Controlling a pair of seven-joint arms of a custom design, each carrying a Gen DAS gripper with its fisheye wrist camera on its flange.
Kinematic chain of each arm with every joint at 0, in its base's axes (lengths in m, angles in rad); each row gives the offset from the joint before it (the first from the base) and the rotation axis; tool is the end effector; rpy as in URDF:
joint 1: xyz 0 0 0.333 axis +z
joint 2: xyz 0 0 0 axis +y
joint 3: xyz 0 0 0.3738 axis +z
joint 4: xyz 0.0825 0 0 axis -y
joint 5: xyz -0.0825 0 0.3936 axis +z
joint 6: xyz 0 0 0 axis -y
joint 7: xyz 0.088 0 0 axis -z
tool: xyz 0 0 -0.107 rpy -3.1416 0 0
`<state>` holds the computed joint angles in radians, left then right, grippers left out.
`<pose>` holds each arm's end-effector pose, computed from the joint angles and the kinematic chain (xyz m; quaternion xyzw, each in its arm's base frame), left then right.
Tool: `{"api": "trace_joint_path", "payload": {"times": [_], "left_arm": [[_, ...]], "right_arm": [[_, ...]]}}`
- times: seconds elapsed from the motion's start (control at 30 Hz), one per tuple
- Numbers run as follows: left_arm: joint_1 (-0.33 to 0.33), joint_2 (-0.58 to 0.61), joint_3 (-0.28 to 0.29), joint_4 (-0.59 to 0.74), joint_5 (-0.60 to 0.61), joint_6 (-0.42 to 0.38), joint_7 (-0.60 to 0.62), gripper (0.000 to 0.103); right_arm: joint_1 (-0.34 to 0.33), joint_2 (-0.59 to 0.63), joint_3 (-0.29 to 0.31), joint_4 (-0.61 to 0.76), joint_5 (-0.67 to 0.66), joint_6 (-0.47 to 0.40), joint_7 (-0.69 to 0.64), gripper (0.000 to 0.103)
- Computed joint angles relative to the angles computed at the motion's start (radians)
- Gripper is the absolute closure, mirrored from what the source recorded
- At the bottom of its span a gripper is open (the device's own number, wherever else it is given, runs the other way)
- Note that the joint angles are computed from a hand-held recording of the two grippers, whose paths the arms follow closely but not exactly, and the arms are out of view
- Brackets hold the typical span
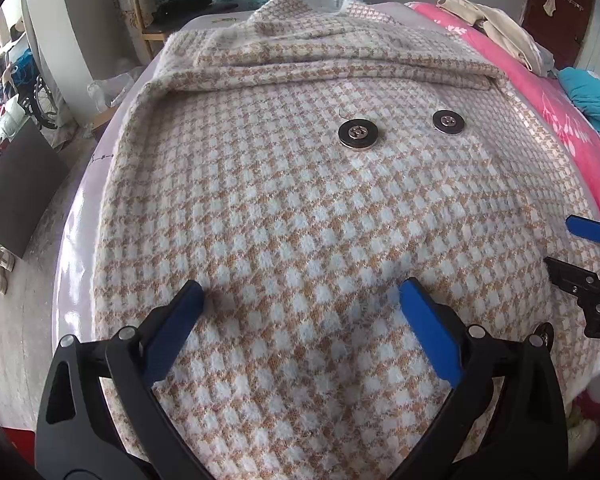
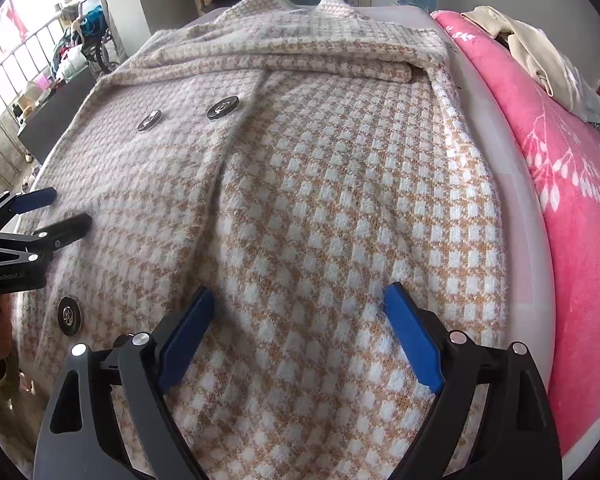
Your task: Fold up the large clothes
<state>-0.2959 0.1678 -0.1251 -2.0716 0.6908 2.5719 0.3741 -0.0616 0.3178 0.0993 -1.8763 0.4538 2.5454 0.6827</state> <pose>0.5624 -0.2598 0.4341 -0.7617 0.5892 -0.1638 0.2141 0.6814 0.0138 0.4291 -0.8544 0.4606 -0.0976 0.2200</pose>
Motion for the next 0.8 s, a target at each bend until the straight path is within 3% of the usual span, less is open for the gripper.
{"api": "trace_joint_path", "payload": {"times": [0.8], "left_arm": [[0.0,0.0,-0.001,0.001,-0.003,-0.002,0.001,0.007]], "right_arm": [[0.001,0.006,0.003,0.007,-0.012,0.0,0.007,0.015]]}}
